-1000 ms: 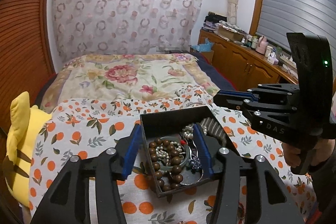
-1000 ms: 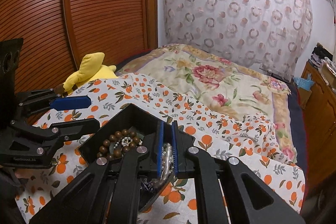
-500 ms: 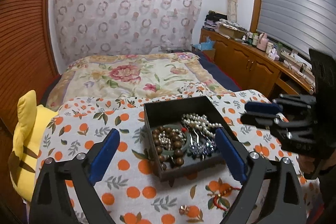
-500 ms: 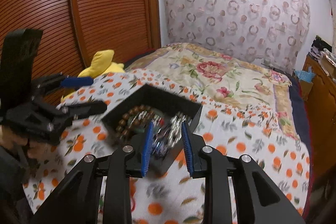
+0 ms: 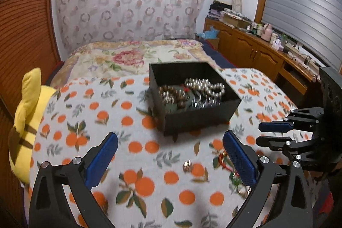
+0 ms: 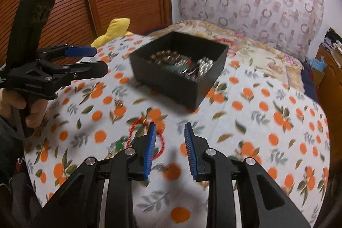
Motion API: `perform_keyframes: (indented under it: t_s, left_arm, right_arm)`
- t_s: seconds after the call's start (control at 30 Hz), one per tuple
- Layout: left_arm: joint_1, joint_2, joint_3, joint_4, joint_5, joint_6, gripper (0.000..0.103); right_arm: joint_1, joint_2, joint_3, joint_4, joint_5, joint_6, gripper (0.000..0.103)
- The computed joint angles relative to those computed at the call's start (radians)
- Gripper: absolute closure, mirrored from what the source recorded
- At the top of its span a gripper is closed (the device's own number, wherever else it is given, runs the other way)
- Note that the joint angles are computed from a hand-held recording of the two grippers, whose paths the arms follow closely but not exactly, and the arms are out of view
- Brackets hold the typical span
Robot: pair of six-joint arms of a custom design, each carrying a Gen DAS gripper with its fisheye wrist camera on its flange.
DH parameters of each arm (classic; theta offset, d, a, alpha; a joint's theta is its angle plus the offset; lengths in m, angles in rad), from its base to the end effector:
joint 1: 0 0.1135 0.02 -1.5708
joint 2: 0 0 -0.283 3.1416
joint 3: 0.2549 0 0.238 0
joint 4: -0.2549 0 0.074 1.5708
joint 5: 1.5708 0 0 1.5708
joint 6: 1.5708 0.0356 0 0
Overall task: Organize jewelry
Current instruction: 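Grasp the silver chain with the right tool while the left tool grasps the flower ring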
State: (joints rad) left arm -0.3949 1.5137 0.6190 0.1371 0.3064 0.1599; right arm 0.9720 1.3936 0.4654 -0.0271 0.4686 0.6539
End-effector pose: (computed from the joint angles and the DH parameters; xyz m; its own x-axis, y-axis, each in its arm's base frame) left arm 0.2480 -0.1150 0.1798 -0.5356 0.3877 -0.7502 0.6628 0.7435 -0.0890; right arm 0.1357 0.1704 0.1573 -0.7242 -0.0984 -0.6826 -0.1883 0.9804 0.0585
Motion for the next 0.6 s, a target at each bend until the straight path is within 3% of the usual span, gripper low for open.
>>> perform_keyframes:
  t_s: [0.6]
  left_arm:
    - [0.027,-0.082,-0.162,0.011,0.019,0.03,0.008]
  right_arm:
    - [0.205,0.128,0.047,0.022,0.016,0.151,0.073]
